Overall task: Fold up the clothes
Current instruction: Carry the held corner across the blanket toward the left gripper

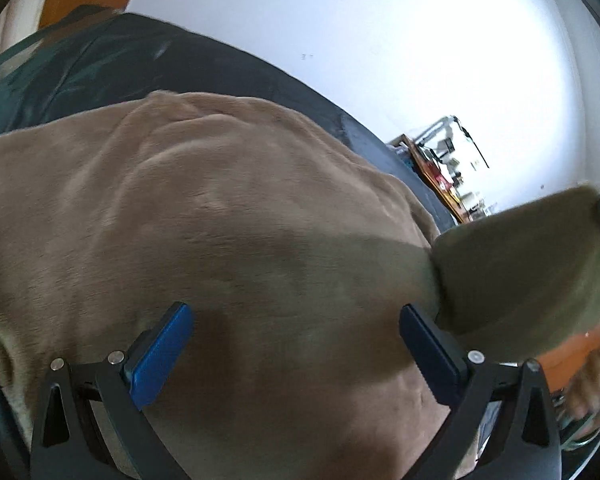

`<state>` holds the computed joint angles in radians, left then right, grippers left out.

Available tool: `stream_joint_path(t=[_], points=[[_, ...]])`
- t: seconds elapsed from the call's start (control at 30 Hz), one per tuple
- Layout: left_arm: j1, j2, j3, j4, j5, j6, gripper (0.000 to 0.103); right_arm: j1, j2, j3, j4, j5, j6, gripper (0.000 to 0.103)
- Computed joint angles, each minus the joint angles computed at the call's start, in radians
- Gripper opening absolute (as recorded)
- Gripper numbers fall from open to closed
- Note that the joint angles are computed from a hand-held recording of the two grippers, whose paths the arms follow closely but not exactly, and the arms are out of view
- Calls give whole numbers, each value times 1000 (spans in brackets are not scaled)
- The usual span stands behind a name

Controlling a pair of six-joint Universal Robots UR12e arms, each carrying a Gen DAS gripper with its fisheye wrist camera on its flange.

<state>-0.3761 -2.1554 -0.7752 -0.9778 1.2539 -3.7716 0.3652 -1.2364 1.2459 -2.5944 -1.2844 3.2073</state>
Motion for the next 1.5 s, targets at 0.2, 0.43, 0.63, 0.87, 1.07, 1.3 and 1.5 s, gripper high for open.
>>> stream_joint_path(t=[0.2, 0.43, 0.63, 0.87, 1.07, 1.3, 1.5], points=[[11, 15, -41, 40, -27, -25, 103, -2, 54, -51, 229, 141, -78, 10], [10, 15, -44, 44, -17, -20, 103, -36, 29, 44, 99, 342, -19, 86], [5, 14, -39, 30, 0, -21, 103, -77, 4, 130, -53, 548, 107, 86], [-9, 17, -35, 7, 48, -9, 103, -25, -27, 101, 271, 253, -34, 86], [-17, 18, -31, -15, 74, 17, 103, -42, -66, 174, 245, 486, -110, 86], [-19, 29, -45, -18, 74, 24, 103, -91, -82, 279, -136, 582, 171, 86], [-24, 50, -72, -17, 84, 55, 103, -91, -82, 316, -179, 337, 443, 86]])
